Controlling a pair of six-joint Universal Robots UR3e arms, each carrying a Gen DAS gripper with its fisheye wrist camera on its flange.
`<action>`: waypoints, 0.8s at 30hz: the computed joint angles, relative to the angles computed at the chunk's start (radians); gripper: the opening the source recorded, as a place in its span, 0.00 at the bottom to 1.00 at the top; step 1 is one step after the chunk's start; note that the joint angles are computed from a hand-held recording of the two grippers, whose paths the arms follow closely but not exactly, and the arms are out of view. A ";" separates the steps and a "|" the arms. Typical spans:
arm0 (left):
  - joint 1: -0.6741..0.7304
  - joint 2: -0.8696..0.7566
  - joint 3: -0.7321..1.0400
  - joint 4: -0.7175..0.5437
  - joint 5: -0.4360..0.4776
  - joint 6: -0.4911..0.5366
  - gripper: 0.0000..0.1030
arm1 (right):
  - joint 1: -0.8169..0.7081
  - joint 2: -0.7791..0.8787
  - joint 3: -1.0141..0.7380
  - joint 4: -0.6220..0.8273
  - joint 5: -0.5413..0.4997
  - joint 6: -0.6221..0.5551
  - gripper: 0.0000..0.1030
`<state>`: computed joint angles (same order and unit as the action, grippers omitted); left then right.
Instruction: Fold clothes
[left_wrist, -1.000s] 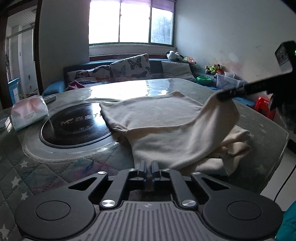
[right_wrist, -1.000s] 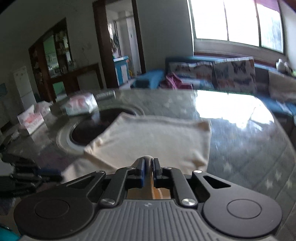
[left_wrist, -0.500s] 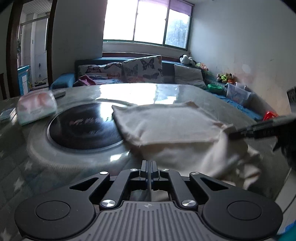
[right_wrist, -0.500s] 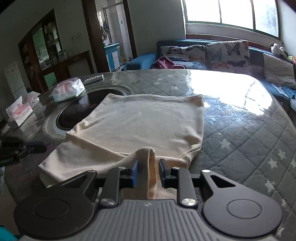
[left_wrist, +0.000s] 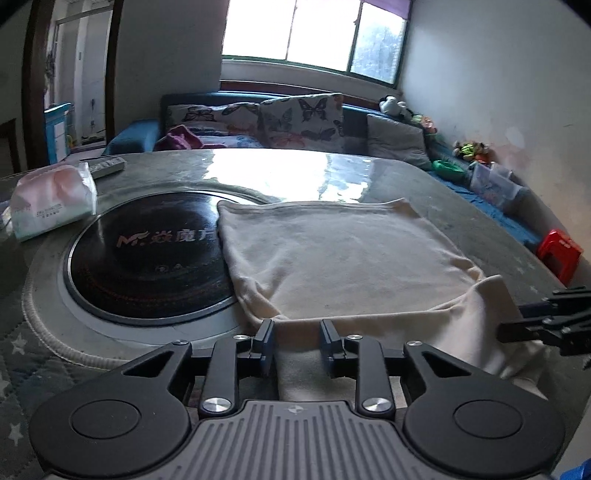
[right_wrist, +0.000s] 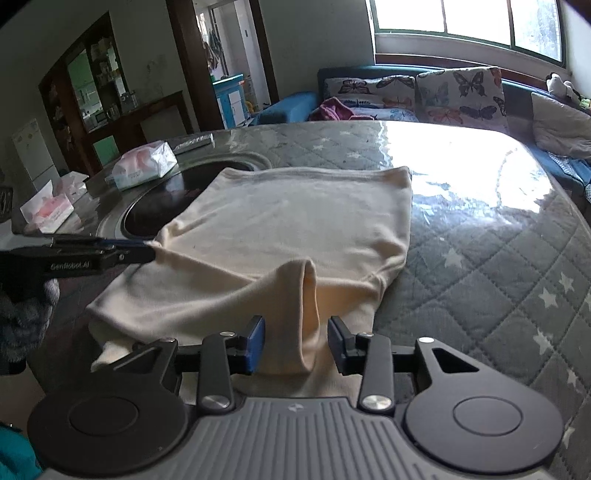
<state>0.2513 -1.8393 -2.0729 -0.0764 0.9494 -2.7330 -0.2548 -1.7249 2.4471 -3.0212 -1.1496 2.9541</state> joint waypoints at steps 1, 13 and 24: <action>-0.001 -0.004 0.004 -0.001 0.001 -0.005 0.28 | -0.004 -0.007 0.006 0.008 0.004 -0.006 0.36; 0.027 -0.014 -0.020 0.063 -0.047 -0.006 0.07 | -0.004 0.004 0.012 -0.002 0.008 -0.024 0.38; 0.080 -0.008 0.000 -0.021 -0.048 -0.034 0.11 | 0.011 0.025 -0.001 -0.006 0.000 -0.024 0.39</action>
